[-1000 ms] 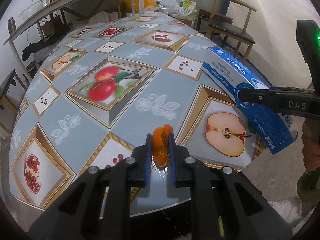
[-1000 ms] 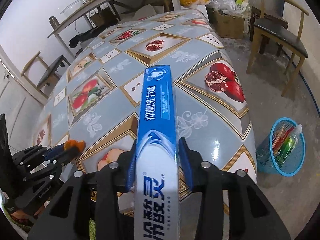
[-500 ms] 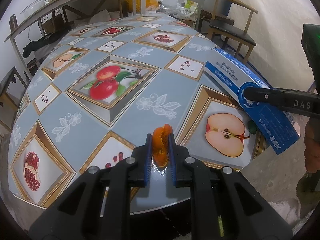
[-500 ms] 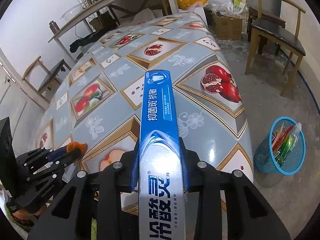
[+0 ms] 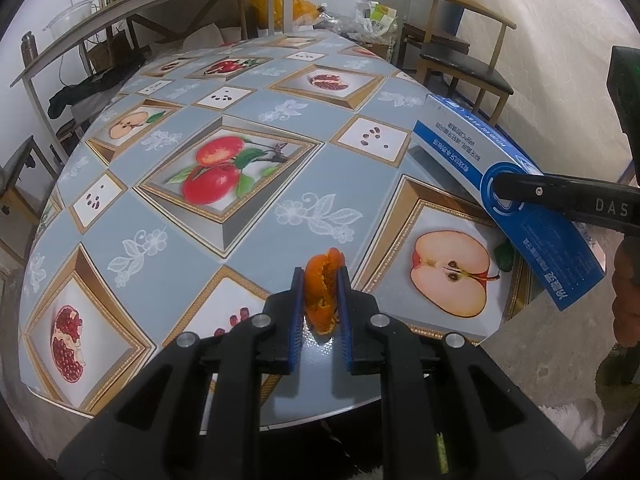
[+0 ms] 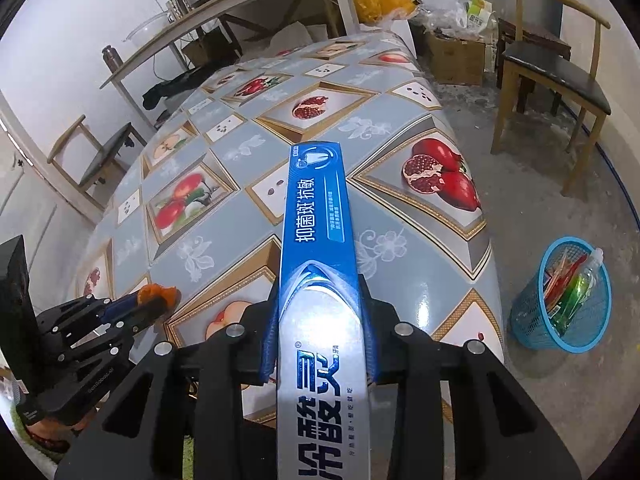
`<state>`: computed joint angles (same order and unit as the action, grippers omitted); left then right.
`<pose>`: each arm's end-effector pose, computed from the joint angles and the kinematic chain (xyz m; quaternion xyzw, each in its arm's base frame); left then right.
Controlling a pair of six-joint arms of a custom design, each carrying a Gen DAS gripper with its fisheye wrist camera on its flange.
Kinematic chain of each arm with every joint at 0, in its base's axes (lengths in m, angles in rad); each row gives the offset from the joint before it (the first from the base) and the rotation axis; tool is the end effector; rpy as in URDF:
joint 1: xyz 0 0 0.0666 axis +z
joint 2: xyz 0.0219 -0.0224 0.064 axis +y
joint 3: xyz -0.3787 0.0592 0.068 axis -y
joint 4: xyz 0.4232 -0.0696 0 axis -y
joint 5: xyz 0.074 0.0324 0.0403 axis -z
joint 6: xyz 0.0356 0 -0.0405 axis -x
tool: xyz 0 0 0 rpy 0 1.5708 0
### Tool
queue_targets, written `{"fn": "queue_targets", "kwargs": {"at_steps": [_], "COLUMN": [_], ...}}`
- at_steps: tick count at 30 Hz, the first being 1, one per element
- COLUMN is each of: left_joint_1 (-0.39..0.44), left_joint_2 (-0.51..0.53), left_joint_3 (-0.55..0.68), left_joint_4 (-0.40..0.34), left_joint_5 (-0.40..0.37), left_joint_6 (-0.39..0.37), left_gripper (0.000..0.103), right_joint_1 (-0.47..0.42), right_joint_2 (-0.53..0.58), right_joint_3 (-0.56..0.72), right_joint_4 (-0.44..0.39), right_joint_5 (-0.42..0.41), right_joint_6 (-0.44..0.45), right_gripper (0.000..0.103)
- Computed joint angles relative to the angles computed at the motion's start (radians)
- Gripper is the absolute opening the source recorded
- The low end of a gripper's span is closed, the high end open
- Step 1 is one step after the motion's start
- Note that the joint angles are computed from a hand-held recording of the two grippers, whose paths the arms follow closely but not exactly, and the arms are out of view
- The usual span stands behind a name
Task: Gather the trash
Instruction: 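Carry the toothpaste box and orange peel over the blue wastebasket with both tools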
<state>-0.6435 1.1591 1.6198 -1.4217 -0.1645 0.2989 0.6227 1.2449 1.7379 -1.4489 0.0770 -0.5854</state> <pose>0.3025 -0.2201 0.6034 0.1387 0.9408 -0.0660 0.3022 0.3275 0.2313 0.6219 -0.0061 0.9525 0.1416 0.2697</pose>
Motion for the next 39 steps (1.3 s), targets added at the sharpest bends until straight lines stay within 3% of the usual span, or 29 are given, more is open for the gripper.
{"fn": "queue_targets", "kwargs": {"at_steps": [15,25,32,37,39], "left_joint_1": [-0.011,-0.023,-0.079,-0.137,-0.167], "left_joint_2": [0.000,0.041,0.199,0.376,0.489], "left_joint_3": [0.012,0.093,0.303,0.527,0.676], "left_joint_4": [-0.003,0.025,0.028,-0.016,-0.065], "left_joint_5": [-0.027,0.009,0.105,0.199,0.249], "left_joint_6": [0.003,-0.033,-0.116,-0.162,-0.184], "left_gripper": [0.014,0.014,0.014,0.014,0.014], "right_joint_1": [0.009,0.002,-0.083,-0.229,-0.306], "right_joint_2": [-0.008,-0.050,-0.161,-0.275,-0.322], "right_joint_3": [0.004,0.009,-0.053,-0.115,-0.144], "right_joint_4": [0.011,0.035,0.059,0.027,0.010], "right_joint_5": [0.005,0.054,0.098,0.135,0.138], "right_joint_6": [0.006,-0.012,-0.066,-0.106,-0.115], "right_gripper": [0.033,0.033,0.033,0.033,0.033]}}
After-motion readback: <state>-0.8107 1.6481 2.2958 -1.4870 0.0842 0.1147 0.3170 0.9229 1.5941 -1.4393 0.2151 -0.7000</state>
